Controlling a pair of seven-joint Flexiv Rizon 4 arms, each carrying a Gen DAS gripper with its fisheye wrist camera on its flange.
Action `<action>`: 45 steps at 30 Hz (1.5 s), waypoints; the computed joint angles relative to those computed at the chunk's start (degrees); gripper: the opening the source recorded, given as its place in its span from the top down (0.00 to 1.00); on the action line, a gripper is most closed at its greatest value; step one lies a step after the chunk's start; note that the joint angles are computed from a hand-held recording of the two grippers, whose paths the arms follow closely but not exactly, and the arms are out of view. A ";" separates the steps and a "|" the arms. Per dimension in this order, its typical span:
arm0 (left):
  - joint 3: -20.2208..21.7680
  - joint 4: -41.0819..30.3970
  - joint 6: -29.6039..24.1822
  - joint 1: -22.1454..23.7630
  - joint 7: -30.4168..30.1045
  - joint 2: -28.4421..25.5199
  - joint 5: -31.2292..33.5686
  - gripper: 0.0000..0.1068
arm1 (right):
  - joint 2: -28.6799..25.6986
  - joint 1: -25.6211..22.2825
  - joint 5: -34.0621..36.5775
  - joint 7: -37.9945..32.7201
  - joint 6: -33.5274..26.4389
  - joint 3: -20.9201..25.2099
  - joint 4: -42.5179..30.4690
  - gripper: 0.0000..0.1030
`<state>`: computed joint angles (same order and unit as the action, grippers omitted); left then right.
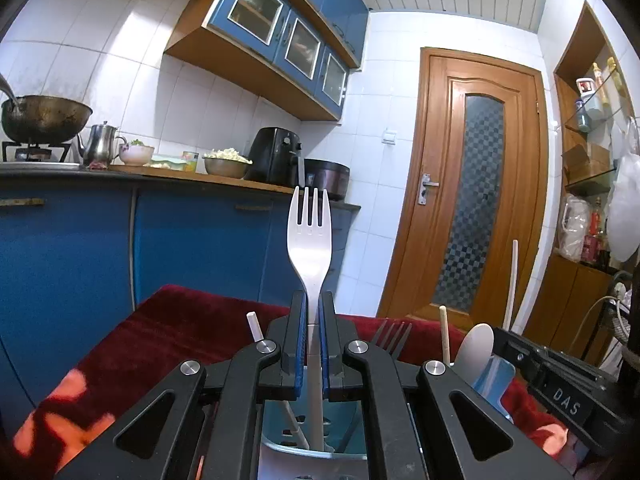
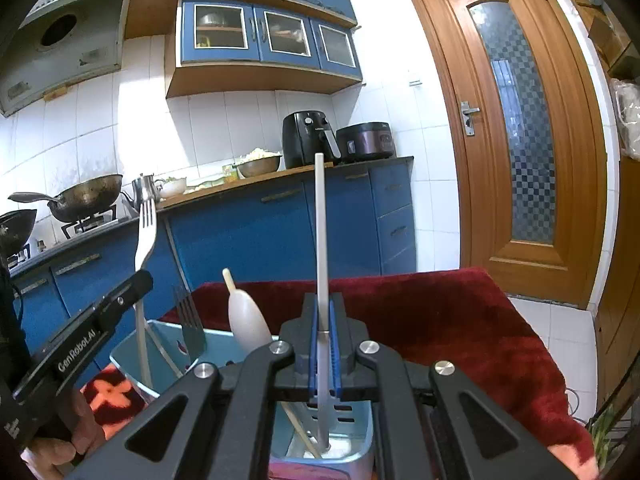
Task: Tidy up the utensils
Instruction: 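Lower the white fork and knife into the holder and open both tools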
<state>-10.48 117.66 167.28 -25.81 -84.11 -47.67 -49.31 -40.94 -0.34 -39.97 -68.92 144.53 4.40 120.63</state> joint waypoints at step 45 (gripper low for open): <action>-0.63 7.63 -10.49 -7.17 1.98 10.24 -7.54 0.75 | 6.92 -6.18 -13.77 11.66 7.05 -1.70 8.06 0.77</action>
<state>-11.11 125.28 156.79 -32.99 -82.12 -37.42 -56.86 -34.03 -6.52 -53.75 -57.26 151.58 2.69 128.69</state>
